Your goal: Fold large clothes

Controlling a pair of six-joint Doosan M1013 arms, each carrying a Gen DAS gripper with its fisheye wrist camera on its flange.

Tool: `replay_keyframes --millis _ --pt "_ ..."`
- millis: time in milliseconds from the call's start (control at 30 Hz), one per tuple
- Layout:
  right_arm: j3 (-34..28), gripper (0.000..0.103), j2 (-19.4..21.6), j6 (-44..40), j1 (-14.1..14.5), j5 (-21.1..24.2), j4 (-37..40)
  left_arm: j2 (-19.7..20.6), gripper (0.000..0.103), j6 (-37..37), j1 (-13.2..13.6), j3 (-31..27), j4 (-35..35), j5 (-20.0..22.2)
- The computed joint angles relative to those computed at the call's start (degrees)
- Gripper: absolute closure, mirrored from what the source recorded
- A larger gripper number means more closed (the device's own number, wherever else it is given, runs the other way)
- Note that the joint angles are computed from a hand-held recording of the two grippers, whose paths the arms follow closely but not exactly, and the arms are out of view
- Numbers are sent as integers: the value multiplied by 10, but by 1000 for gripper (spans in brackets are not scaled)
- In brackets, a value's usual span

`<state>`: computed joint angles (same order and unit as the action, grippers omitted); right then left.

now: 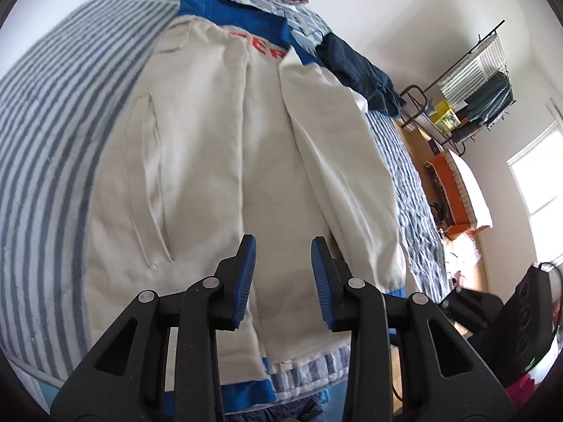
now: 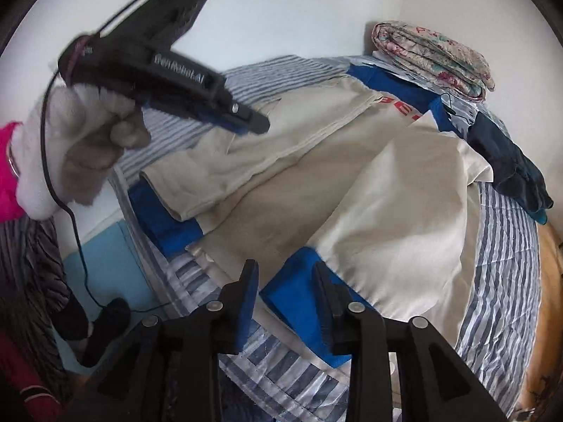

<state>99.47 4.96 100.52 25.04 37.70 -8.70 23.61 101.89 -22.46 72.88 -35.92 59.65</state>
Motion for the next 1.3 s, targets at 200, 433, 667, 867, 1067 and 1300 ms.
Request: replay_keyframes --millis 200,433,667,867,1067,1300 --pt "40 56 -38 38 -68 -65 112 9 51 15 -11 -2 -37 49" --pt "63 56 -33 128 -158 -64 219 30 51 -14 -23 -9 -94 113" --pt "63 56 -4 58 -185 -59 350 42 93 -16 -43 -12 -88 125" --pt "47 54 2 -4 -176 -70 378 29 95 -38 -52 -5 20 68" --pt "50 49 20 -44 -173 -59 431 27 95 -35 -53 3 29 61" --pt "20 100 32 -76 -159 -20 416 27 95 -24 -50 0 3 79"
